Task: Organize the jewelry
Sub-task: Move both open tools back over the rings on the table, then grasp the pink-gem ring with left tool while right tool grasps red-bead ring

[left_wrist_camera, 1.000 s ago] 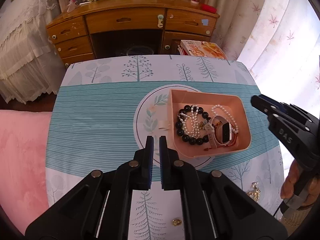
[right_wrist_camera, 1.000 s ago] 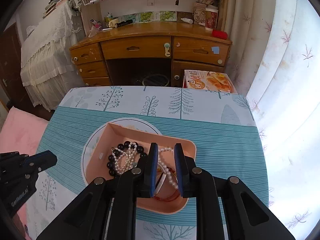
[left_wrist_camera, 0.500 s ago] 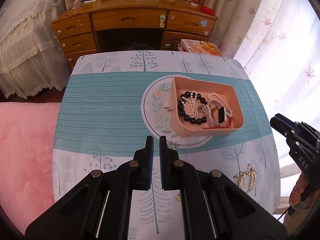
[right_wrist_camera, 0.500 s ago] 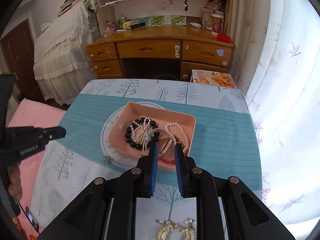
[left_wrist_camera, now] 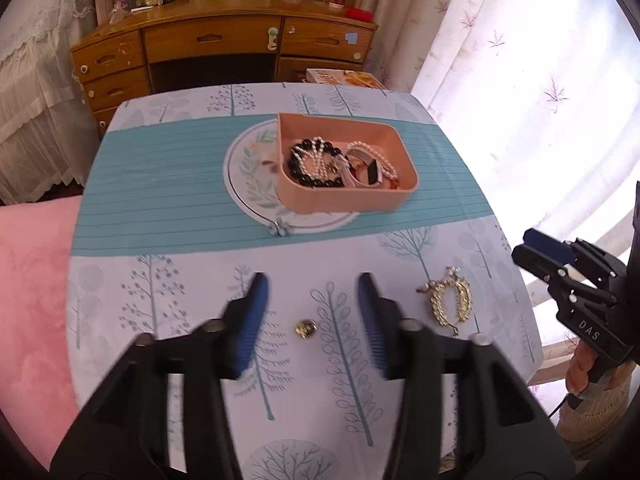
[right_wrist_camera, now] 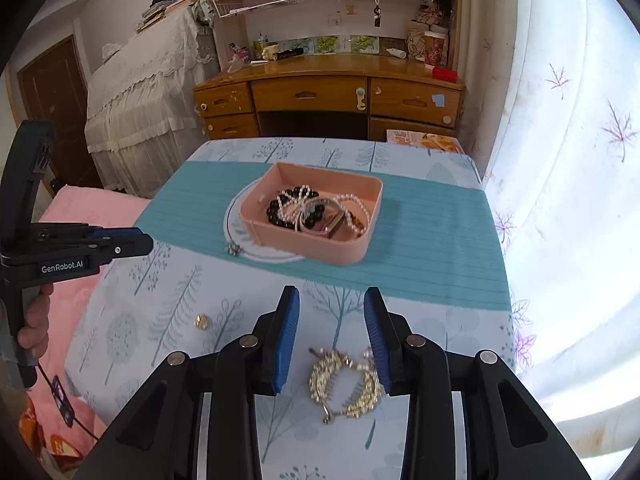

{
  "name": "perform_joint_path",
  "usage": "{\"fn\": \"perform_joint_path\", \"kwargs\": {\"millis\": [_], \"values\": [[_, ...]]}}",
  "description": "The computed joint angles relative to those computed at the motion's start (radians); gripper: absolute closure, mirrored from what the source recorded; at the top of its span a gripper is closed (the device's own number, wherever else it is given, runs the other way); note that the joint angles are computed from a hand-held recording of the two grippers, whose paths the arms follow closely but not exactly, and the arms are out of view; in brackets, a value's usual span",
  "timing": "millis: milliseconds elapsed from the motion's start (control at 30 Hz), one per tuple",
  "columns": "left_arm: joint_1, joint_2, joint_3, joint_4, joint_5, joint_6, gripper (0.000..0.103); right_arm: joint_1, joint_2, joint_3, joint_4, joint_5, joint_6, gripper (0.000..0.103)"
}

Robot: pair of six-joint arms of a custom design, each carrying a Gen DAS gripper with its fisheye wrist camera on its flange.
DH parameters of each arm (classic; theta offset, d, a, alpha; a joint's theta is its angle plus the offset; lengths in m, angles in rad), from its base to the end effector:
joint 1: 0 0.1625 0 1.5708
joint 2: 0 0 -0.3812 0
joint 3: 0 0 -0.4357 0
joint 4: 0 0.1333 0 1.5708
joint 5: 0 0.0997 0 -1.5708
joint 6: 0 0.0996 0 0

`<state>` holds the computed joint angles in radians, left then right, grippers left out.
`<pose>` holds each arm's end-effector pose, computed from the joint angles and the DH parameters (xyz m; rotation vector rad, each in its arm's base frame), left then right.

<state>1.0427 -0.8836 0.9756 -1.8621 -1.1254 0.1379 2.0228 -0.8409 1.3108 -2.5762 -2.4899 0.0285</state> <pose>-0.2465 -0.7722 0.3488 0.8301 2.5883 -0.3858 0.3803 -0.6593 0.2482 0.1726 -2.2430 0.8565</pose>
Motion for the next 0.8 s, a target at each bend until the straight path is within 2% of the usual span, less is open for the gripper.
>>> {"fn": "perform_joint_path", "kwargs": {"millis": [167,300,433,600,667,800], "values": [[0.008,-0.092,0.162,-0.056,-0.043,0.018,0.054,0.002,-0.082,0.171,-0.029,0.05,0.033,0.069],[0.008,-0.174,0.311,-0.12,-0.042,0.052,0.054,-0.002,-0.127,0.284,-0.035,0.076,0.085,0.069],[-0.009,-0.258,0.464,-0.171,-0.038,0.133,0.054,-0.008,-0.177,0.401,-0.031,0.109,0.111,0.069],[-0.046,-0.343,0.635,-0.193,-0.031,0.202,0.054,0.02,-0.238,0.546,-0.041,0.127,0.164,0.069],[-0.06,-0.361,0.68,-0.21,-0.025,0.223,0.054,0.03,-0.253,0.584,-0.048,0.135,0.194,0.069],[-0.08,-0.378,0.736,-0.243,-0.005,0.239,0.054,0.05,-0.228,0.579,-0.038,0.107,0.218,0.07]]}}
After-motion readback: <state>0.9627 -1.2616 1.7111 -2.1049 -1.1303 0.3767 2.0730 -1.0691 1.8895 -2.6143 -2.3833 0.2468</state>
